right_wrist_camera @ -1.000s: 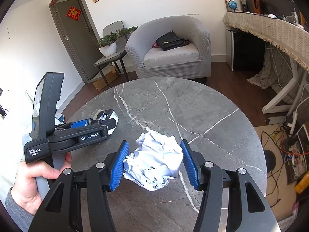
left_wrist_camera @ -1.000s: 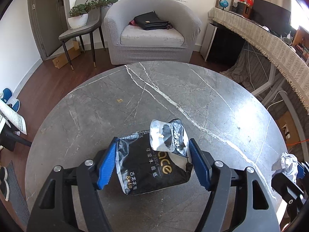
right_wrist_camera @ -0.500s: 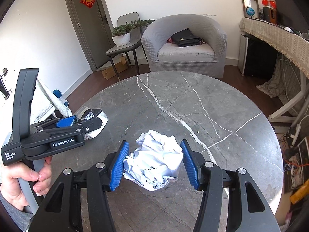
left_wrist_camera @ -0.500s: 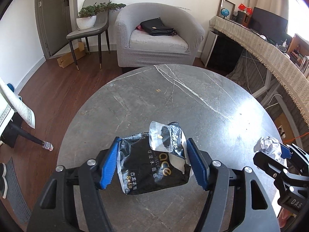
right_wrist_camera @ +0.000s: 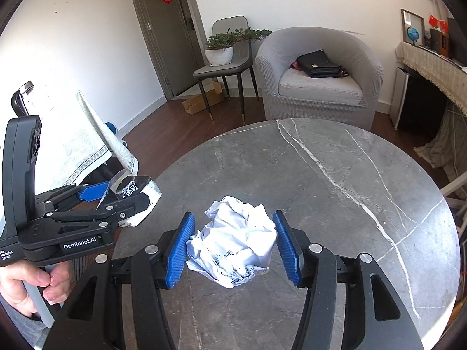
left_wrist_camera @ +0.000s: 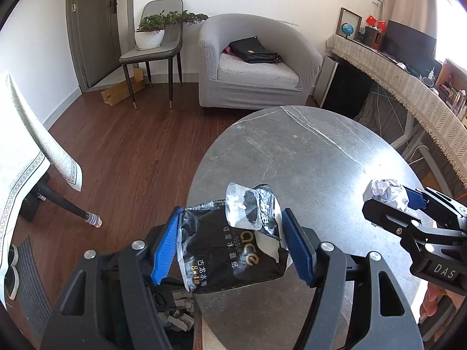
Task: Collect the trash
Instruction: 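Carry the foil bag and paper ball over the green bin with both tools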
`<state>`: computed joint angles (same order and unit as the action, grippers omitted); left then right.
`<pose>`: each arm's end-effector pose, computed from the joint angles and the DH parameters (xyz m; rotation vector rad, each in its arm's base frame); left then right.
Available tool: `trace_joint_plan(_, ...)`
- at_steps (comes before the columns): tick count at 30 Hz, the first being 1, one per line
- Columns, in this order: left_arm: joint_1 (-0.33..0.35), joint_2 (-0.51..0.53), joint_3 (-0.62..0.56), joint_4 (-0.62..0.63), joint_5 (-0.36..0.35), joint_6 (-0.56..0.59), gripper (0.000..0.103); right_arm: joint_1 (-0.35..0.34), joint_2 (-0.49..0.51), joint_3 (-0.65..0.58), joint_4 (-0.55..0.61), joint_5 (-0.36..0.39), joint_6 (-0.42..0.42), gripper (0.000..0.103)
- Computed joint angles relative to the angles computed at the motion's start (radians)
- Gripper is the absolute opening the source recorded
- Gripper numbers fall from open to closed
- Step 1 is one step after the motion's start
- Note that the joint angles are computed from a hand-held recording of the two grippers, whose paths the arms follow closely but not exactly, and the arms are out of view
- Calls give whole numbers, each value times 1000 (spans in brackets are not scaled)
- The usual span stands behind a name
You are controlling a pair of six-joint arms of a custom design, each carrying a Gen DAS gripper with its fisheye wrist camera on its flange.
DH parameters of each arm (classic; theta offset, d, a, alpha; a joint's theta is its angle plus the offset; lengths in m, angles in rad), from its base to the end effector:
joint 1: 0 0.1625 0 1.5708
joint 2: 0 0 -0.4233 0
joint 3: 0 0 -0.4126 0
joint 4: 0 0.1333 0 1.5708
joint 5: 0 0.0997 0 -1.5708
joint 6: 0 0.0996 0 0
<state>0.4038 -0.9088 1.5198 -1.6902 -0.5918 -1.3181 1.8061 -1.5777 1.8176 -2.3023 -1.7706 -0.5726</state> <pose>-0.5219 -0.4578 0.1636 0.1281 2.2331 -0.9387 0.2344 -0.4907 0.4488 1.0338 -2.5973 0.6441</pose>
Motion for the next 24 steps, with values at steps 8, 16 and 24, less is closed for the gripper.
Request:
trace_joint_plan(8,-42,-146,133,117,-2,-137,70,81,30,33,-7,-8,31,56)
trace_joint_plan(16,-55,-292,275,168,-36,-239,70,152,76,64,2,1,48,56)
trace_joint_plan(24,-55,-400,386,208,-94,-296,70,226,111,96,11,-19,34,56)
